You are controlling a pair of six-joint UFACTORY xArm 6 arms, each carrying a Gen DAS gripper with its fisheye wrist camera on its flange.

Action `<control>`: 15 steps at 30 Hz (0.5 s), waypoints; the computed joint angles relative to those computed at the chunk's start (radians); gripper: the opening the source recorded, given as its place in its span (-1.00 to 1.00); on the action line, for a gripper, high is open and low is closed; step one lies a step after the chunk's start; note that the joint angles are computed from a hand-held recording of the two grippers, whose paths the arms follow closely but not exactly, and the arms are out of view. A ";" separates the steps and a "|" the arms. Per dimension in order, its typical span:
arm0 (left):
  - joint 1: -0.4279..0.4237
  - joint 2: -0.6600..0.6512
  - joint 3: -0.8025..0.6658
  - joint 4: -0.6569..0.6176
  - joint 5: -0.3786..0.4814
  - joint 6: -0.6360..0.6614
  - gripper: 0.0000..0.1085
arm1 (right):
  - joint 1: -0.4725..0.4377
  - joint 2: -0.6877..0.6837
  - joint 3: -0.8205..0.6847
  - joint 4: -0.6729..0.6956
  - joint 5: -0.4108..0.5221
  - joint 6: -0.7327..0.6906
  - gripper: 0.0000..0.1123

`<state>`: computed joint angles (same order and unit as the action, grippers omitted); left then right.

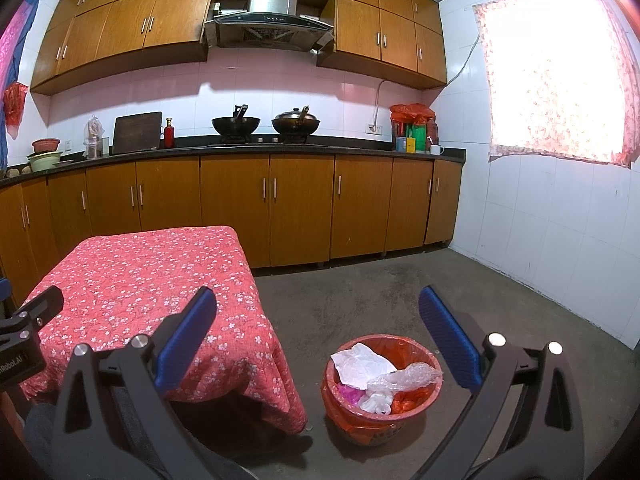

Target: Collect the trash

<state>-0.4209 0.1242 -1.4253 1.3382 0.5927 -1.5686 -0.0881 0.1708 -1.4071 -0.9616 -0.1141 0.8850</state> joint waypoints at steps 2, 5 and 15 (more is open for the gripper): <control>0.000 0.000 0.000 0.000 -0.001 0.000 0.86 | 0.000 0.000 0.000 0.000 0.000 0.000 0.76; 0.000 0.002 -0.001 -0.001 -0.001 0.000 0.86 | 0.000 0.000 0.000 0.001 0.001 -0.001 0.76; 0.001 0.003 -0.003 -0.004 -0.001 0.004 0.86 | 0.001 -0.001 0.001 0.010 0.002 -0.009 0.76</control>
